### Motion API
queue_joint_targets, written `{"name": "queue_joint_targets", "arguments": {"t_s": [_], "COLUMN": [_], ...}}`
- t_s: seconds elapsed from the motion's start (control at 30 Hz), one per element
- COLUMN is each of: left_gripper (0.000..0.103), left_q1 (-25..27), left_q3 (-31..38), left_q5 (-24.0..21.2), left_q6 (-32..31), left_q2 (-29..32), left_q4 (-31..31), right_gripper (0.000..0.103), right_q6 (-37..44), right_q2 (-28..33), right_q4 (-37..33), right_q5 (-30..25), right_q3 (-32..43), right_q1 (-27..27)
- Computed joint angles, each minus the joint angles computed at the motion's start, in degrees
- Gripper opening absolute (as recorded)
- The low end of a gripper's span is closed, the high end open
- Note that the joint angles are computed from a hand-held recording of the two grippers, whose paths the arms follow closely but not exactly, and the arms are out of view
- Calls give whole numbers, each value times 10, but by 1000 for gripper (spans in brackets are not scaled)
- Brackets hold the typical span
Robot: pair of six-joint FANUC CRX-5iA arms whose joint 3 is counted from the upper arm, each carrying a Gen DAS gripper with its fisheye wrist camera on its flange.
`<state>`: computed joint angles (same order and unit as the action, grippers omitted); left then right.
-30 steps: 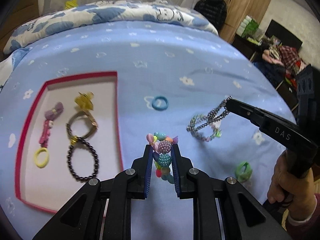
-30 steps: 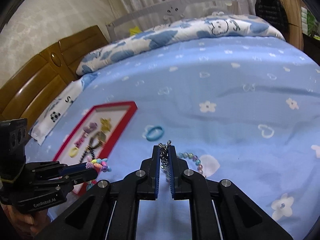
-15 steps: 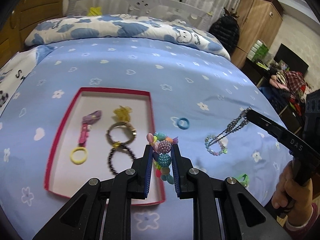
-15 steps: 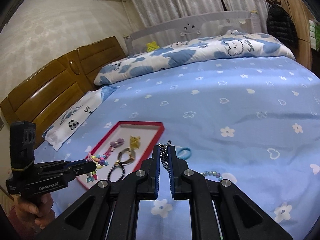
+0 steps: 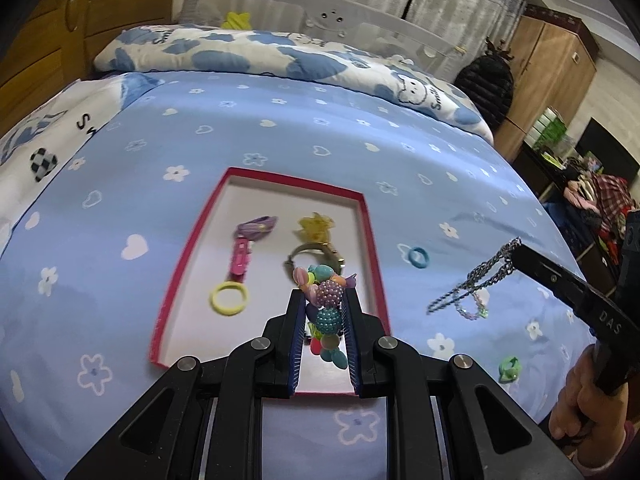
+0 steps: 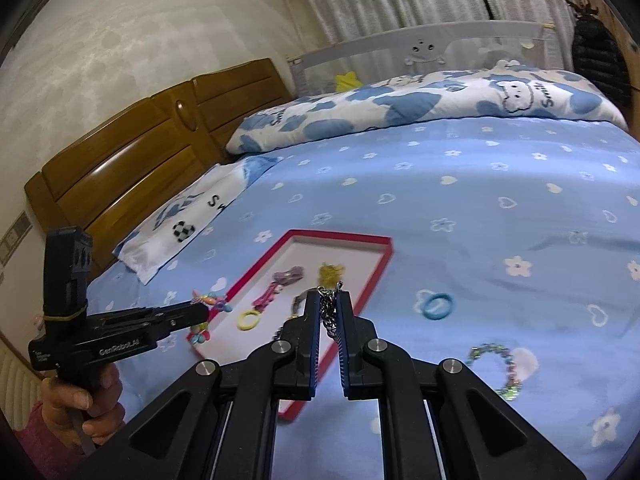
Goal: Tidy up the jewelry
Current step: 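Carry the bead hair tie and chain bracelet into the red tray and open both tools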
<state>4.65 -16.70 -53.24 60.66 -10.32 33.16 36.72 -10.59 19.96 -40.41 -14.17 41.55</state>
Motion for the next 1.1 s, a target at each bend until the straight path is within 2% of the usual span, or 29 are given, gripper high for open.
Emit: {"name": "queue_joint_targets", "arguments": {"t_s": [0.23, 0.6, 1.1], "left_gripper": [17, 17, 17], "left_q1": [17, 28, -2], "left_q3": [-5, 16, 60], "left_q5": [-5, -6, 0], "left_q6": [13, 27, 77], "left_q2": [-6, 41, 118], "left_q4": [-10, -23, -93], "right_gripper": [7, 7, 7], "right_q6": [41, 108, 172], "right_q2": [30, 97, 164], "right_q4": [-43, -110, -201], "right_q5": [8, 11, -34], "right_q3": [30, 93, 135], "right_q1": [8, 10, -3]}}
